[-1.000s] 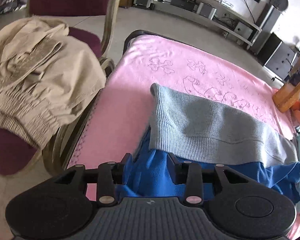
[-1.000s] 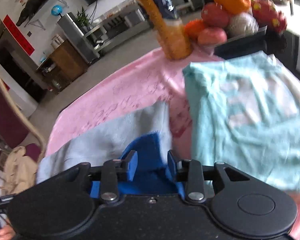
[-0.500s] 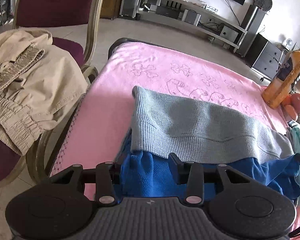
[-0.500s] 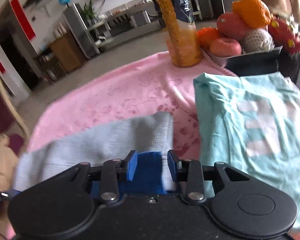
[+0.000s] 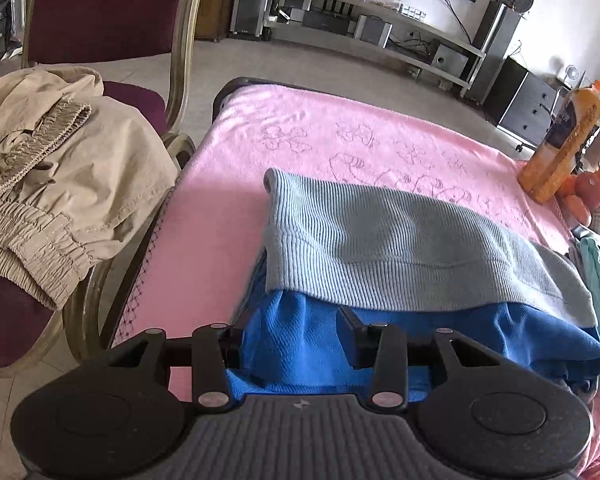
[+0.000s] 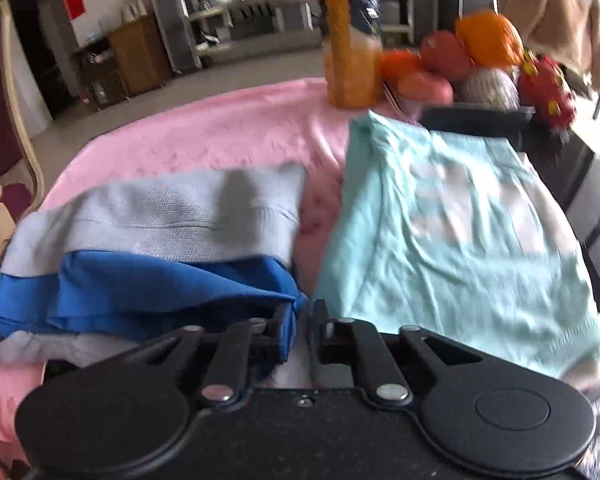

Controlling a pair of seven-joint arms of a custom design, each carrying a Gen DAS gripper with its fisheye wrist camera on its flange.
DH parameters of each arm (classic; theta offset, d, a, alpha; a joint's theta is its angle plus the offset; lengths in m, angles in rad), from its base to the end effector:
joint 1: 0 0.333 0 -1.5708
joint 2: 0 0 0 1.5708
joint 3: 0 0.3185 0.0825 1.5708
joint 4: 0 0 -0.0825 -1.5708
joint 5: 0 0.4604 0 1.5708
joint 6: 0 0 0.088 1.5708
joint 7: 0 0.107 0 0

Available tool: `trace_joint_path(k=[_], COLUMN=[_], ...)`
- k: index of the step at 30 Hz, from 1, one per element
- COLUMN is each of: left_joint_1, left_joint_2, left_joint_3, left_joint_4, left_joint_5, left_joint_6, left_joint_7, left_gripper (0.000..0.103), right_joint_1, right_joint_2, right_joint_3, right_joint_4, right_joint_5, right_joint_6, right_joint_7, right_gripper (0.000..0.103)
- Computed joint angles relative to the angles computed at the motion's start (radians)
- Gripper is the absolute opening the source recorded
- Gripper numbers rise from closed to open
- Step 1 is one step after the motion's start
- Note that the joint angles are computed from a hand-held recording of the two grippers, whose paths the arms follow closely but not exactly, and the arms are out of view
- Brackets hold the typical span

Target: Fold clothes

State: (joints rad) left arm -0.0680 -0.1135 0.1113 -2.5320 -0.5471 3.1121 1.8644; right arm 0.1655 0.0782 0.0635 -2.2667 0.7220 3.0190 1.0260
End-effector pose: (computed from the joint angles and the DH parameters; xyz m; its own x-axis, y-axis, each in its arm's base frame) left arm 0.5368 0.0670 0.3331 0.2235 -0.9571 0.1844 -0.7330 -0.2898 -0.6154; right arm 0.6117 0.0920 0.3392 0.1446 -0.9735 -0.1773 -0.7794 -0.0017 -0.6266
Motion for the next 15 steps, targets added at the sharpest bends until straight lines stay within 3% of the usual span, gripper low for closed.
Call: trace_joint_path(k=[1, 3, 5, 7, 11, 15], left_joint_1=[0.005, 0.009, 0.003, 0.013, 0.04, 0.076], left_joint_2=[-0.002, -0.004, -0.004, 0.0, 0.007, 0.015], left_joint_3=[-0.002, 0.0, 0.013, 0.008, -0.015, -0.053], left_joint_4=[-0.001, -0.002, 0.005, 0.013, 0.026, 0.028], left_joint_5=[0.006, -0.001, -0.044, -0.069, -0.102, -0.049], left_joint_6=[-0.004, -0.016, -0.037, -0.052, -0.083, -0.087], left_joint_7=[-0.008, -0.017, 0.002, 0.006, 0.02, -0.011], left_gripper=[0.041, 0.041, 0.041, 0.041, 0.043, 0.045], right_joint_1=[-0.029, -0.07, -0.043, -0.039, -0.027, -0.003], right_joint_2=[-0.003, -0.005, -0.006, -0.001, 0.017, 0.043], right_joint_3=[0.031, 0.082, 0.049, 0.026, -0.006, -0.007], right_joint_4=[0.004, 0.037, 0.073, 0.102, 0.126, 0.132], right_joint_5=[0.063, 0.372, 0.636, 0.793, 0.84, 0.664], right_joint_6=[-0.003, -0.009, -0.042, -0.105, -0.18, -0.128], right_joint_7=[-0.037, -0.264, -0.449, -0.528, -0.49, -0.353], right_gripper=[0.027, 0.03, 0.03, 0.03, 0.034, 0.039])
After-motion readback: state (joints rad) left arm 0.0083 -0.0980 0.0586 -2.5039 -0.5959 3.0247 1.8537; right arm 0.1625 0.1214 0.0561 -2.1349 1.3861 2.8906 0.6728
